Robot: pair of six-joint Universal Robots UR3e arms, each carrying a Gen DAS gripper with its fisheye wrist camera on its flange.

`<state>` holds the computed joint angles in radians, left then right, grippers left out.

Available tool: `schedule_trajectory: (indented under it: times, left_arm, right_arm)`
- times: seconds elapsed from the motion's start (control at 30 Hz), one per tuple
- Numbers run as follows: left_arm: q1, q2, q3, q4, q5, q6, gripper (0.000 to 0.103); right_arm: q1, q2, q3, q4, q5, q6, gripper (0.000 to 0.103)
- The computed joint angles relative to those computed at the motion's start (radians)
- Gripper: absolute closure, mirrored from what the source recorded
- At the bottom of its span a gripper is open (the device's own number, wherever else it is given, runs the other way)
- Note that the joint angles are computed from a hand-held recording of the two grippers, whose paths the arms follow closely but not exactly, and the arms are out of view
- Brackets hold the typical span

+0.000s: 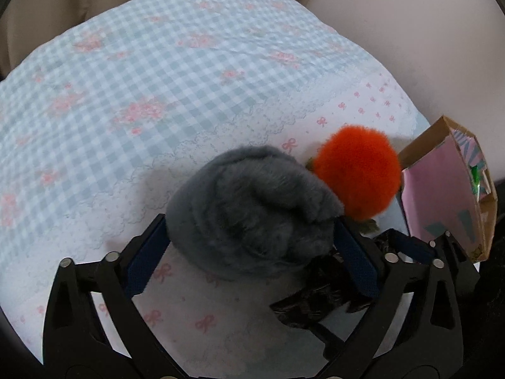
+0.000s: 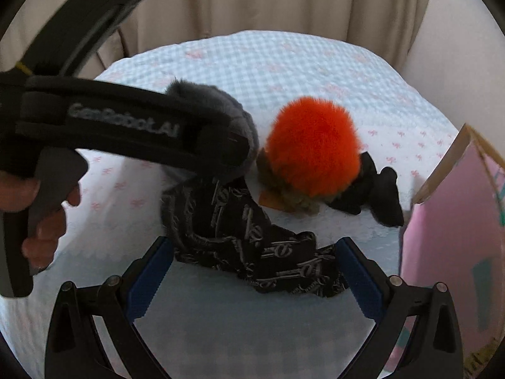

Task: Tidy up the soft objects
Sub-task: 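Grasp the grey sock with the left tool while the right tool grasps the black scarf, then carry the sock and scarf into the box and open both tools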

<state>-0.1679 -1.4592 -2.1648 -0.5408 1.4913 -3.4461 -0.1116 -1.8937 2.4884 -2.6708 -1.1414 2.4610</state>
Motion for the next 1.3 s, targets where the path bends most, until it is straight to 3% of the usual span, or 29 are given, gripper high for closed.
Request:
schedule_trajectory:
  times: [0.07,0.13,0.27,0.37,0.5,0.7,1.07,1.3]
  left_arm:
    - [0.003,-0.018,0.003,0.015,-0.007,0.003,0.010]
    - [0.015,-0.021,-0.004,0.031,-0.027,0.006,0.020]
    - [0.018,-0.031,0.011,0.046,-0.031,0.016,0.039]
    - [0.009,-0.023,0.012,0.053,-0.012,0.030,0.050]
    - [0.016,-0.009,0.008,0.045,-0.023,0.027,0.056]
    - [0.001,0.060,0.007,-0.010,0.016,0.029,0.058]
    - [0.015,0.291,0.089,-0.284,0.008,-0.018,0.058]
    - [-0.076,0.352,0.357,-0.578,0.088,-0.097,0.058]
  right_arm:
    - [0.025,0.049,-0.007,-0.054,-0.021,0.038,0.001]
    - [0.040,0.093,-0.017,-0.094,-0.027,0.072,0.003]
    - [0.079,0.155,-0.049,-0.137,-0.067,0.129,0.027]
    - [0.085,0.147,-0.048,-0.145,-0.083,0.148,0.036]
    - [0.122,0.127,-0.026,-0.181,-0.140,0.167,0.041]
    - [0.142,0.029,-0.013,-0.103,-0.166,0.205,0.047]
    - [0.016,-0.328,-0.087,0.340,-0.084,0.176,0.048]
    - [-0.212,-0.590,-0.389,0.965,0.054,-0.002,0.048]
